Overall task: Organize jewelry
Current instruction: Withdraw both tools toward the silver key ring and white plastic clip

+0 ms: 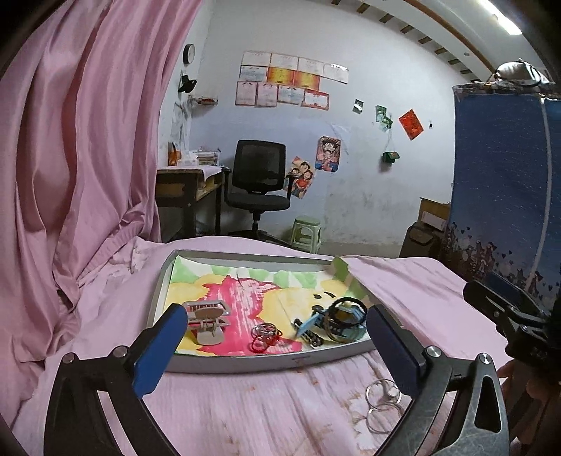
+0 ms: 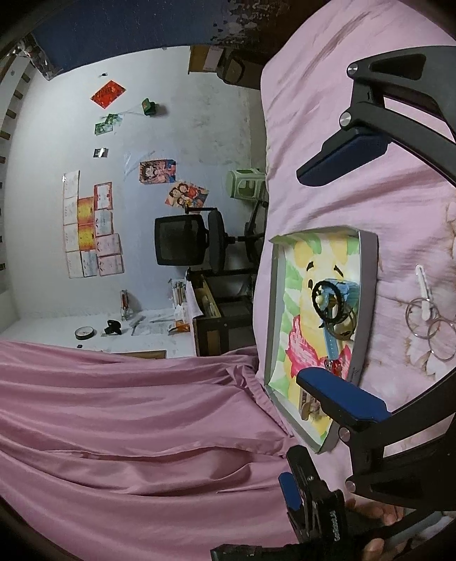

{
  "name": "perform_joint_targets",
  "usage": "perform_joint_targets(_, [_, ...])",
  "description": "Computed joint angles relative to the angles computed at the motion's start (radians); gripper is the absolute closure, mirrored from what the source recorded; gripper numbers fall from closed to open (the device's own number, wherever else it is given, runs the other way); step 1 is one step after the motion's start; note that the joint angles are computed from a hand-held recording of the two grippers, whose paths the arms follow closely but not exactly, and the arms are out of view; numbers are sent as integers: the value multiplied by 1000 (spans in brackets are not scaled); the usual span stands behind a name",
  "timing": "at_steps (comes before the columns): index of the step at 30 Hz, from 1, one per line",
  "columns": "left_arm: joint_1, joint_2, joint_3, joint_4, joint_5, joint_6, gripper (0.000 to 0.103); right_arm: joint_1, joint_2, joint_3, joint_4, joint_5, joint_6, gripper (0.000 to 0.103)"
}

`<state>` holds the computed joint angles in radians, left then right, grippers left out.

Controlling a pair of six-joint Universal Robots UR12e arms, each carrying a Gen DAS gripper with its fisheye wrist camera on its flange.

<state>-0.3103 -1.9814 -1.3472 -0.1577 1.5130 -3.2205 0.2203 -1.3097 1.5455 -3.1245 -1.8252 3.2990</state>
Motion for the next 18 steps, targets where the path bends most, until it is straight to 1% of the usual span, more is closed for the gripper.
perform_joint_targets(5, [-6,18,-29,13,-9,8,0,4,-16,19,-18,-15,-22,1])
perform_joint_targets(10, [-11,32,-49,4,-15,17,0,8,-31,38,-19,-21,-53,1])
perform_joint_targets(15, [-12,41,-55,-63,-44,21,0,5,-49,57,14,-15,-69,1])
perform_joint_targets(18, [-13,43,-48,-137,-59,34,0,1,-57,64,57,-14,-71,1])
